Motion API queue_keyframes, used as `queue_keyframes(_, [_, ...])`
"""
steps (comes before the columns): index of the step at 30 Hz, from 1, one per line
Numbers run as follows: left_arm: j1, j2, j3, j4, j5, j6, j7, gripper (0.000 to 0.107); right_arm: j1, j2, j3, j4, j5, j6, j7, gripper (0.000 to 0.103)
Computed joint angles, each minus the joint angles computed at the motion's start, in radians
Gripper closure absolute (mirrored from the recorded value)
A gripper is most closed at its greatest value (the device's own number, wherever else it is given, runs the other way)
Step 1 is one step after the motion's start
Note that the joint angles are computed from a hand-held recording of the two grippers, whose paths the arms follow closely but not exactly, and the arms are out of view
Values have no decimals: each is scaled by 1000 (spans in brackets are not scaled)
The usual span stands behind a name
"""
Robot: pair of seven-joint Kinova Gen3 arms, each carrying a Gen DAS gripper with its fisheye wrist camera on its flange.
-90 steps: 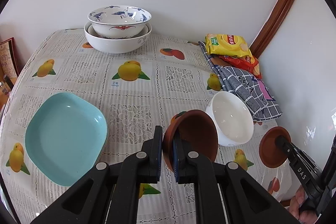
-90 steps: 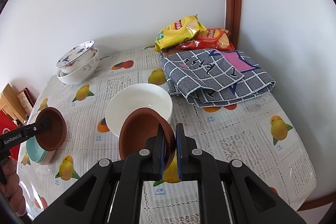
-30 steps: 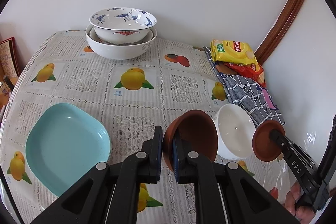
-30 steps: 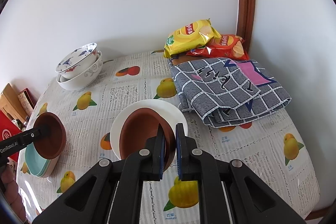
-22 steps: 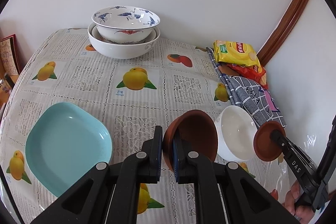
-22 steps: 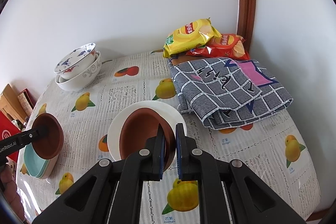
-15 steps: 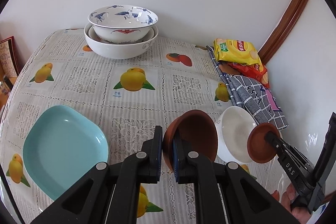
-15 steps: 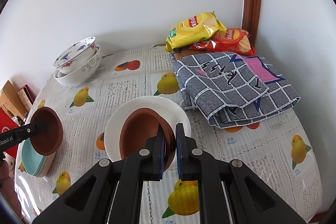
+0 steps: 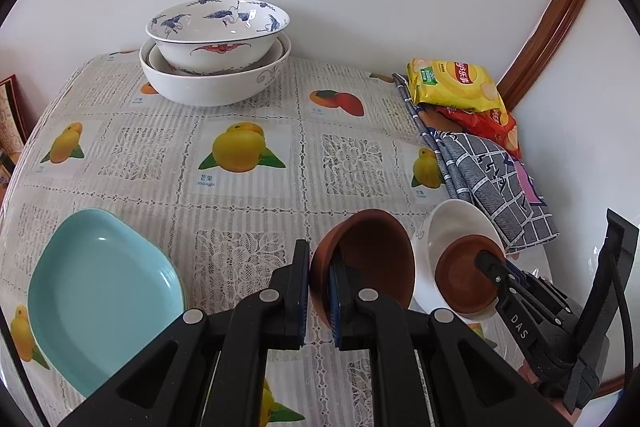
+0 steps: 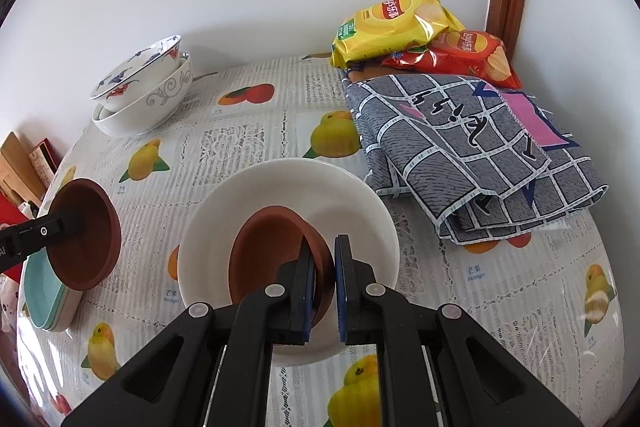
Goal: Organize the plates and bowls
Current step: 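Lower the brown saucer into the white plate and open the right gripper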
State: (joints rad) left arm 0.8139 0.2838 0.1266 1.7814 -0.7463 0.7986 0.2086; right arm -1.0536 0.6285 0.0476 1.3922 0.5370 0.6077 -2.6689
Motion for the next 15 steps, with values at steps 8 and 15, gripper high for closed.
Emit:
queue_keyframes(8, [-18,31,-11,-26,35,-27,-61,99,31,34,-21,-39,-41,14,59,93])
queue_keyframes(15, [-16,41,-29,-34,51,-41,-85,99,43,54,-25,-77,-71,33,114,94])
